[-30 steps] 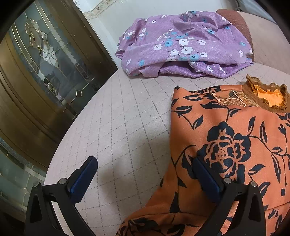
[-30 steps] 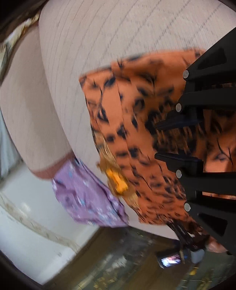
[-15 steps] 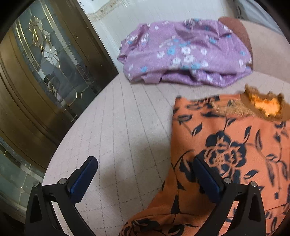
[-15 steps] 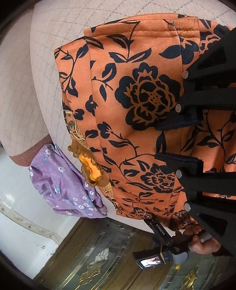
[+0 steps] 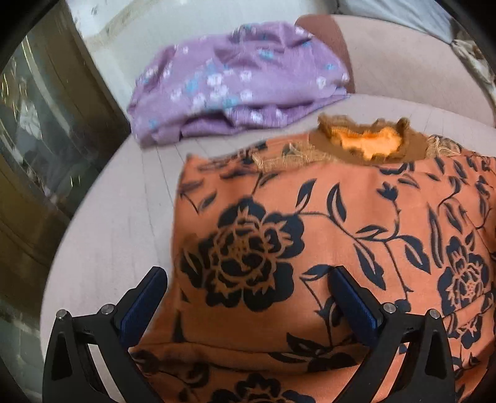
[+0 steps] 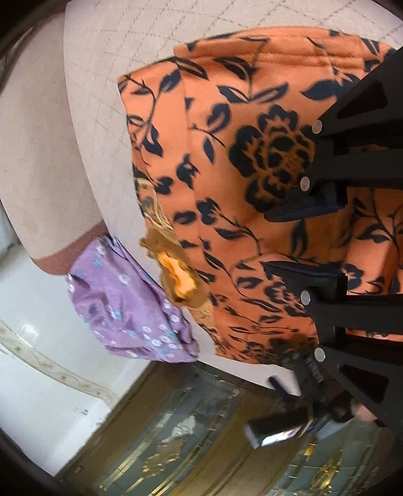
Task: Fold small clothes
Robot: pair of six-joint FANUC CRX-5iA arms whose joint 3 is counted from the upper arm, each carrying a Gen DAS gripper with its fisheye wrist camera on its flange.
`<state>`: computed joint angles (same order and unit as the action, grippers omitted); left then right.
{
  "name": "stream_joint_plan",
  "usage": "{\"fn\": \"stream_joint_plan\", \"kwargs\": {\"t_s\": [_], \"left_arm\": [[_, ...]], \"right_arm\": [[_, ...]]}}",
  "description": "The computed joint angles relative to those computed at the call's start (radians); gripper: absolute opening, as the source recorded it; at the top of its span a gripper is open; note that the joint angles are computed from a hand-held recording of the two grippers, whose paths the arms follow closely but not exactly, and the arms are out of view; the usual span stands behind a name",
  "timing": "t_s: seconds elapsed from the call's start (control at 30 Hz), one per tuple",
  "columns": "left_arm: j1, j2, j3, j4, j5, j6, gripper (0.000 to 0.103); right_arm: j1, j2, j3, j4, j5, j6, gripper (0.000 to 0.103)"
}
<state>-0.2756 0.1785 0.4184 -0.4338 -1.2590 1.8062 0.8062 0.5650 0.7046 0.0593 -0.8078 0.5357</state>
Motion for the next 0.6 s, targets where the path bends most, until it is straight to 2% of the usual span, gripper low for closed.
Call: {"fn": "stream_joint_plan", "kwargs": {"t_s": [0.13, 0.2, 0.27, 0.37, 0.47, 0.6], "left_arm": [[0.021, 0.004, 0.000, 0.044, -0.007, -0.001, 0.103], [0.036, -0.004, -0.017, 0.071, 0.004, 0.007, 0.103], [0.056, -0.005, -0.024, 0.106, 0.007, 0.006, 0.103], [0.095, -0.010, -0.046, 0.184, 0.018, 0.014, 0.103], [0.100, -0.003, -0.039, 0.202, 0.003, 0.003, 0.103], [0.100, 0.000, -0.034, 0.203, -0.009, -0.002, 0.103]], "right_arm": [[-0.018, 0.022, 0.010, 0.018, -0.045, -0.058, 0.028], [-0.029, 0.014, -0.006, -0.011, -0.013, -0.065, 0.028], [-0.030, 0.033, 0.038, -0.008, -0.050, -0.051, 0.028], [-0.029, 0.051, 0.073, 0.003, -0.052, -0.020, 0.029], [-0.035, 0.099, 0.162, -0.032, -0.091, 0.027, 0.029], [-0.037, 0.220, 0.372, -0.043, -0.244, 0.101, 0.030]]}}
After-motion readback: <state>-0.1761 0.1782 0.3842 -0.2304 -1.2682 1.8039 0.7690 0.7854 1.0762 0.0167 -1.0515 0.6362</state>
